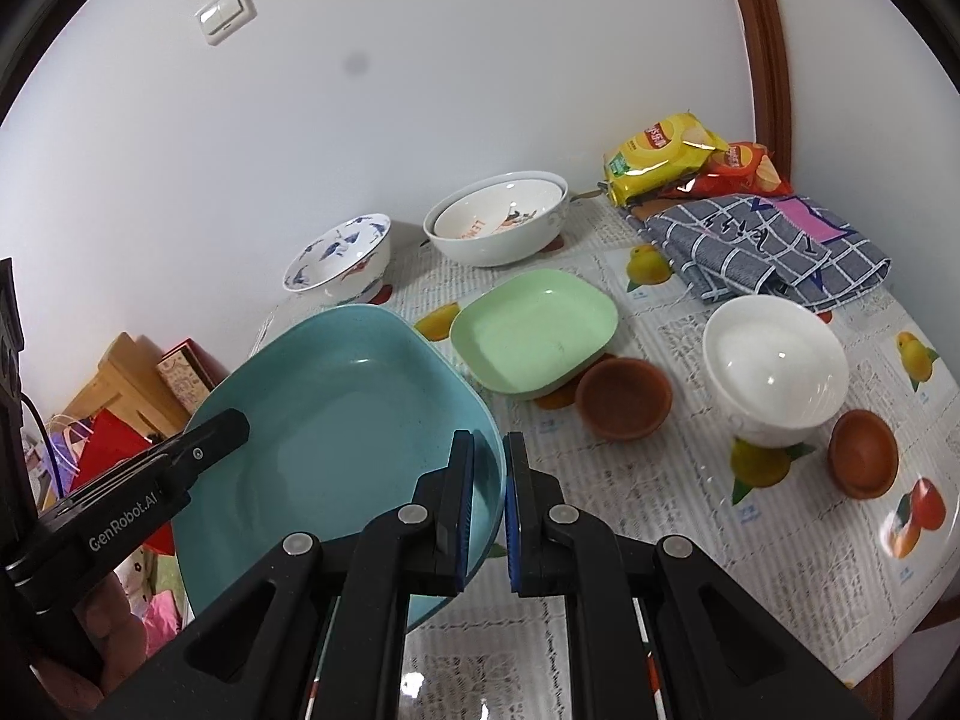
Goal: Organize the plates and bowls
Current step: 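Lift the light-blue plate and lower it onto the pink plate with both grippers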
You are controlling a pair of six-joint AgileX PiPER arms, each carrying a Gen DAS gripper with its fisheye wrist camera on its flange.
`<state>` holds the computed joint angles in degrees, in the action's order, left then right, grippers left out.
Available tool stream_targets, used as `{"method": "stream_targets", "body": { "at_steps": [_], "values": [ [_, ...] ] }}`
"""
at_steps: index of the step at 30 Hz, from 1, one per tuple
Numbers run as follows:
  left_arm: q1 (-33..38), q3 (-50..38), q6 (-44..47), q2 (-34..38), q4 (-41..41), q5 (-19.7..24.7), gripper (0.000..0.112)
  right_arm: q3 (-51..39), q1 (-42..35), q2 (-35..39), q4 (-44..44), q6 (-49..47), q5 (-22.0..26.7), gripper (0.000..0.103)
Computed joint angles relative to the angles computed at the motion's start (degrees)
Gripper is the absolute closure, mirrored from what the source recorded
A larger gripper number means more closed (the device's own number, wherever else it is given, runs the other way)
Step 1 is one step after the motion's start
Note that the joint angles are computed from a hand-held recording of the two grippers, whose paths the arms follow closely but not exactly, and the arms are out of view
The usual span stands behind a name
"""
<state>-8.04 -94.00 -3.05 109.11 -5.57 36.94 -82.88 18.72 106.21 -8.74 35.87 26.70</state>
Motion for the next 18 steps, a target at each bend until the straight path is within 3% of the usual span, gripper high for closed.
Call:
{"method": "stream_targets", "body": {
  "at_steps": [18],
  "values": [
    [1.92,2.0,1.51,1.52,-1.3,-0.77,0.099,-3.06,1.25,4.08,0.79,0.07,1.89,0.094]
  ]
}}
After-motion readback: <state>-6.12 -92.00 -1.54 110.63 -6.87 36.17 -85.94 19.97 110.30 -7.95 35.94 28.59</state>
